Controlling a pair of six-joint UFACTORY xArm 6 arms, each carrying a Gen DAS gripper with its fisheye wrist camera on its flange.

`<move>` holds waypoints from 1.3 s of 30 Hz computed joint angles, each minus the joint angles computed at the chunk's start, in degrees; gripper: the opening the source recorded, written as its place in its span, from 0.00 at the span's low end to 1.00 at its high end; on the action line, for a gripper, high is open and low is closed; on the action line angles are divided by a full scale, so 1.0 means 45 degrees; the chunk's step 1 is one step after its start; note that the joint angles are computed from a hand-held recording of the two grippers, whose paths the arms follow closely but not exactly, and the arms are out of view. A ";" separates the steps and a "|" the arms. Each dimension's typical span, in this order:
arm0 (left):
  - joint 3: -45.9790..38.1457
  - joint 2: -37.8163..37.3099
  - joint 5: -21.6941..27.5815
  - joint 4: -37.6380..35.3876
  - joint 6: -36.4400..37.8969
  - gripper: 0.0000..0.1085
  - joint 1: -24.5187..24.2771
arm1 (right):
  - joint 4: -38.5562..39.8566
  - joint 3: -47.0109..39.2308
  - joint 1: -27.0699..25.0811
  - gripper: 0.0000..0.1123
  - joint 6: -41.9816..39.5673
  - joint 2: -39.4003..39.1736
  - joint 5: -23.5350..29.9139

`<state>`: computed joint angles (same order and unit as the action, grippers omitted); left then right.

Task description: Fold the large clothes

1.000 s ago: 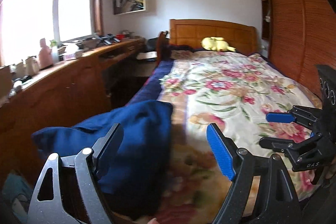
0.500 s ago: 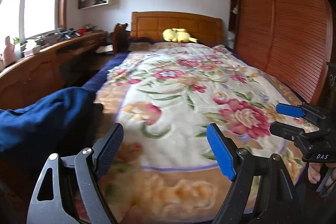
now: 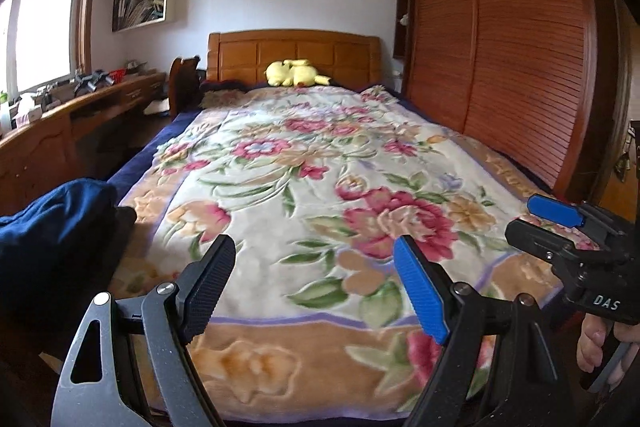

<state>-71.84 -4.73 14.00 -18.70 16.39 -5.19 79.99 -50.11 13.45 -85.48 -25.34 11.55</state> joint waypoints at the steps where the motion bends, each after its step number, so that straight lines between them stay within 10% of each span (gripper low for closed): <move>1: 0.0159 -0.0216 -0.0133 0.0090 -0.0168 0.76 -0.0125 | 0.0187 0.0170 0.0096 0.61 -0.0060 -0.0238 -0.0188; 16: 0.1958 -0.1760 -0.1199 0.1730 -0.2053 0.76 -0.0813 | 0.3418 0.2565 0.0737 0.61 -0.1610 -0.3020 -0.1808; 39: 0.2026 -0.1824 -0.1220 0.2211 -0.2479 0.76 -0.0836 | 0.4500 0.1906 0.0173 0.61 -0.2884 -0.2165 -0.1391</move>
